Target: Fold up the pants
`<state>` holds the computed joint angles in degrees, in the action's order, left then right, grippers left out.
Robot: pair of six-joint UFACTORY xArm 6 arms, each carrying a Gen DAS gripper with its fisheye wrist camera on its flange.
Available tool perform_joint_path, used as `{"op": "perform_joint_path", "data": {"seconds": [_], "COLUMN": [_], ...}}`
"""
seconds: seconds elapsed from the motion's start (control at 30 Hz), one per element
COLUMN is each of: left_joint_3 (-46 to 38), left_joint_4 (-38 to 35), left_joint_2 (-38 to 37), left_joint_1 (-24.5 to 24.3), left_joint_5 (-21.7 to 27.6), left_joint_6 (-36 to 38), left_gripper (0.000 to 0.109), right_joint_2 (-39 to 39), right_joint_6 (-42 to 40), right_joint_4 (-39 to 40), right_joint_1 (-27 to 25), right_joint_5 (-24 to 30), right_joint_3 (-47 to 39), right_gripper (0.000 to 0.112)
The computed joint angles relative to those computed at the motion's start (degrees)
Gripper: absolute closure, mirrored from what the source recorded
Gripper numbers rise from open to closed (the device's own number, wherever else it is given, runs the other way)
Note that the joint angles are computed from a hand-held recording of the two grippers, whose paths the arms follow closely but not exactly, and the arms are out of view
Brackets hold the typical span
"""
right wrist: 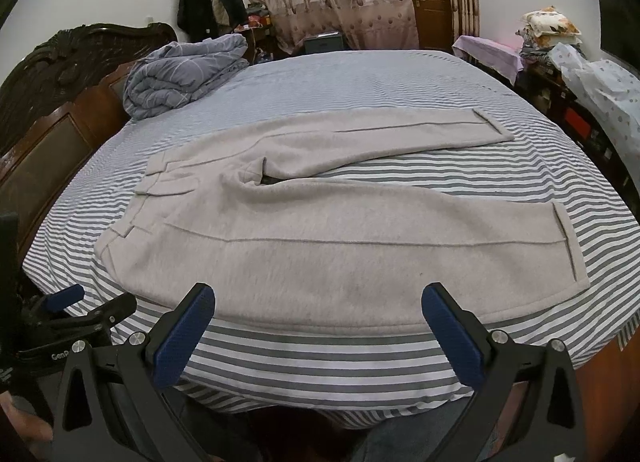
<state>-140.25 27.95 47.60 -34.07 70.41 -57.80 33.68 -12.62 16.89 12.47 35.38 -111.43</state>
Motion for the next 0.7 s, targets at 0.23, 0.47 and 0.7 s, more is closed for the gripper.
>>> {"op": "perform_joint_path", "data": {"seconds": [0.23, 0.47, 0.7], "left_joint_3": [-0.9, -4.7, -8.5], "left_joint_4": [-1.6, -2.3, -3.2], "left_joint_2": [0.5, 2.8, 5.2], "left_joint_1": [0.3, 0.3, 0.5], "left_joint_5": [0.0, 2.3, 4.5], "left_joint_6": [0.7, 1.4, 2.1], "left_gripper": [0.006, 0.006, 0.006], "right_joint_2": [-0.1, 0.4, 1.3], "right_joint_6": [0.0, 0.1, 0.4], "right_joint_4": [-0.1, -0.1, -0.3], "right_joint_1": [0.1, 0.1, 0.1], "right_joint_5": [0.1, 0.5, 1.3], "right_joint_3": [0.4, -0.3, -1.4], "right_gripper": [0.010, 0.010, 0.010]}}
